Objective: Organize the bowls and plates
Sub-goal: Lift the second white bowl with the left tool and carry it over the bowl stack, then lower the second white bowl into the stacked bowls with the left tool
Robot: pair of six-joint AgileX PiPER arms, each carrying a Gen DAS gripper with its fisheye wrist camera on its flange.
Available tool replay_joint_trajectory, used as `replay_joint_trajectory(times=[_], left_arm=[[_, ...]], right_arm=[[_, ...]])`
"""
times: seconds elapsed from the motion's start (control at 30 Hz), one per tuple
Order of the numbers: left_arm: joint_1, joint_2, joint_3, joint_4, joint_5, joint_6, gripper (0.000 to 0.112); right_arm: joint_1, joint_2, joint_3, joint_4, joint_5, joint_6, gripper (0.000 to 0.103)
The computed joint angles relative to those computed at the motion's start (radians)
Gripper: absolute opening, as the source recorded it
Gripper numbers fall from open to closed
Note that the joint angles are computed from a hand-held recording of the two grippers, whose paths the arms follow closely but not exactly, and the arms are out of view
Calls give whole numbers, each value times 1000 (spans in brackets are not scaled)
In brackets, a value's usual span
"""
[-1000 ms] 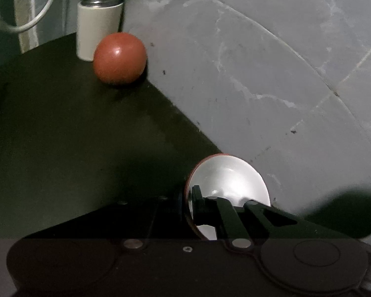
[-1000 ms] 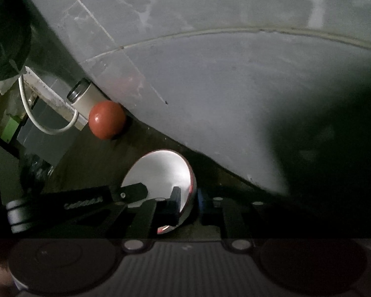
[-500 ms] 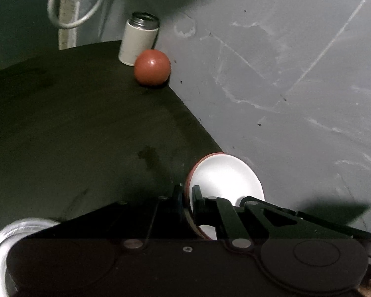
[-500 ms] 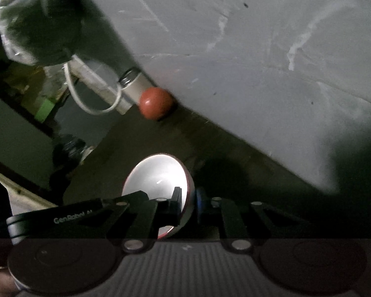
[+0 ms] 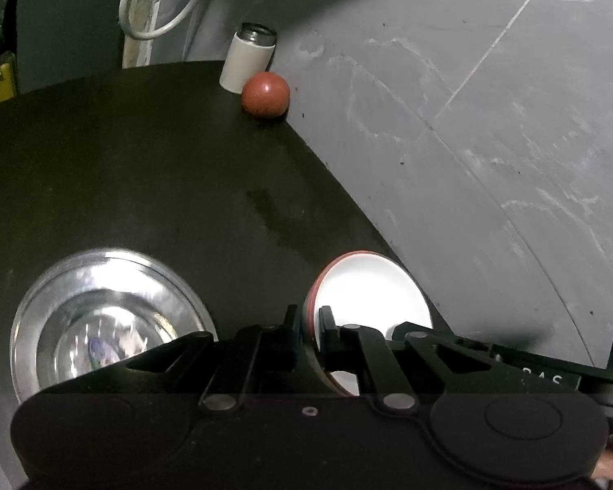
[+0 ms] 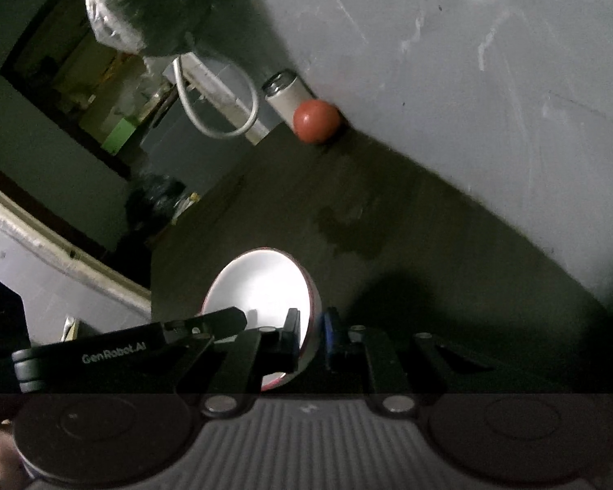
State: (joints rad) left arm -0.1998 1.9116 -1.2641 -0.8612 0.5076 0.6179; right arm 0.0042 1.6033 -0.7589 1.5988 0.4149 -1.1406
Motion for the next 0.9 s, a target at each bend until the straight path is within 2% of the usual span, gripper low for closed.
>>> replay_joint_trajectory(times=[0.23,0.53,0.9], left_arm=[[4,-61,94,-37,-15,43,8],[0,-114,159,-64,-7,95,8],[0,-132,226,-98,9,131,8]], right_arm=[[24,-65,68,-40,-9,15,13],[1,-131,123,-165,42,69,14],[-45,-171,185,-231,104,90,14]])
